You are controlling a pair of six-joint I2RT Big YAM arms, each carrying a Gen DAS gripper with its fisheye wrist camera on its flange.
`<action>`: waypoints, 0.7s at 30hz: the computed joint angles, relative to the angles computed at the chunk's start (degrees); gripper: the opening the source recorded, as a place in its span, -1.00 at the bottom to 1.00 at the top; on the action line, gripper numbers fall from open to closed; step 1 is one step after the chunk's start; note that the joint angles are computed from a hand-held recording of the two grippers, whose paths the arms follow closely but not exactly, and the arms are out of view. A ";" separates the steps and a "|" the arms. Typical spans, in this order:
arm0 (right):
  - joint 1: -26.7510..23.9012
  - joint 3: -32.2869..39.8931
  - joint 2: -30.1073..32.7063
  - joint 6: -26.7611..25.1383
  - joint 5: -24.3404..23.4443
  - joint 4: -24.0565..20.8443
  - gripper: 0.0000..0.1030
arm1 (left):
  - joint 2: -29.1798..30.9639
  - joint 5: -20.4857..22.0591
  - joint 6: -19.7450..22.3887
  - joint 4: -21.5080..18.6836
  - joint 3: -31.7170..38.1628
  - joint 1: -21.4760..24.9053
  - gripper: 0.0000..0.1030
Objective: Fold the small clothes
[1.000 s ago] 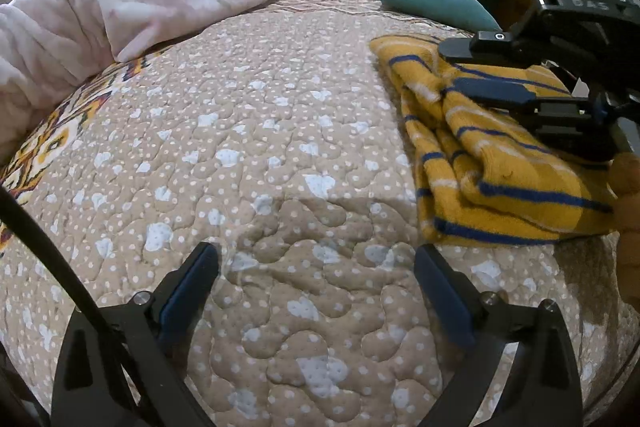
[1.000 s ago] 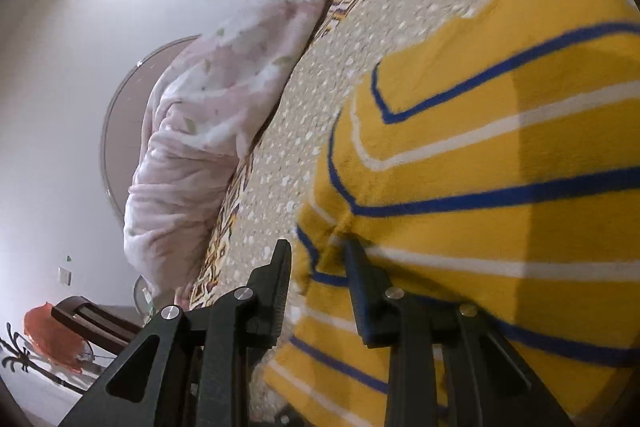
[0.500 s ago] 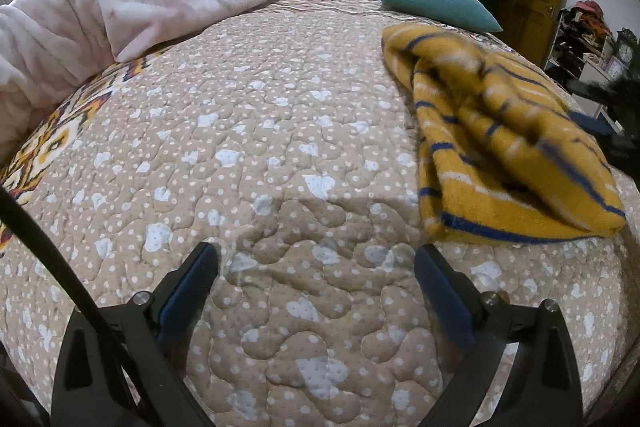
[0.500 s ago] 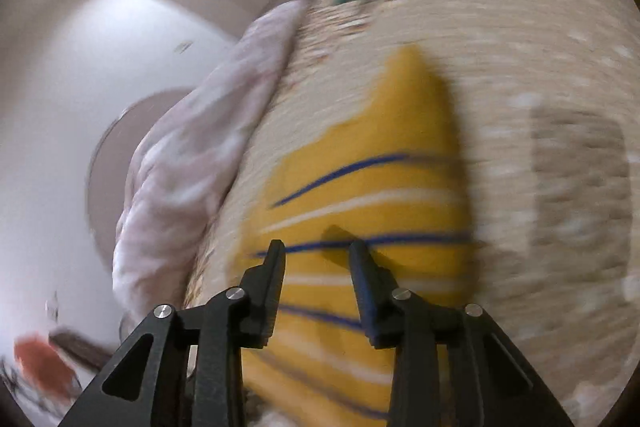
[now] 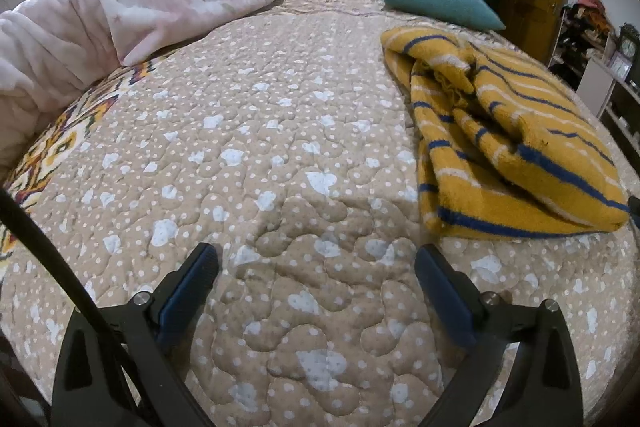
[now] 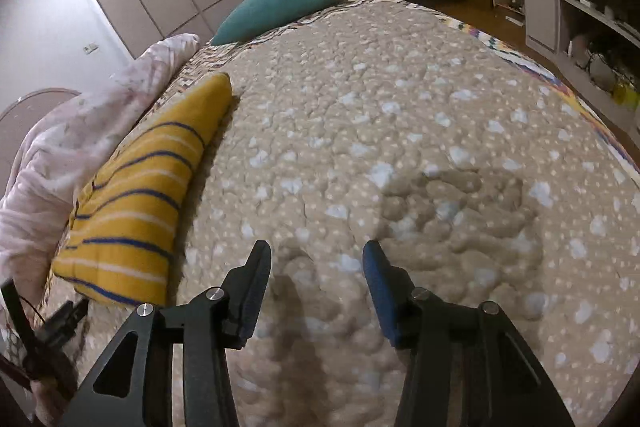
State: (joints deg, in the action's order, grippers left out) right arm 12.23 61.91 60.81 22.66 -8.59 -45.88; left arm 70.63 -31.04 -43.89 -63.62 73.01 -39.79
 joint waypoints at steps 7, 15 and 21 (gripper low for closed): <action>4.86 0.37 0.21 -1.93 8.36 -1.40 0.26 | 5.88 1.92 -11.97 -14.62 8.67 -0.53 1.00; 9.46 0.21 0.19 -3.83 15.70 -2.10 0.53 | 7.03 -1.33 -17.81 -16.29 9.15 -2.39 1.00; 13.99 -1.04 -0.86 -4.16 21.22 -1.74 0.68 | 6.80 -5.78 -19.96 -15.94 8.14 -4.51 1.00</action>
State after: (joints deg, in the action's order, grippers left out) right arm 26.22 60.87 59.95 18.50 12.63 -47.63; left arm 77.43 -36.82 -63.85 -79.55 81.15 -44.29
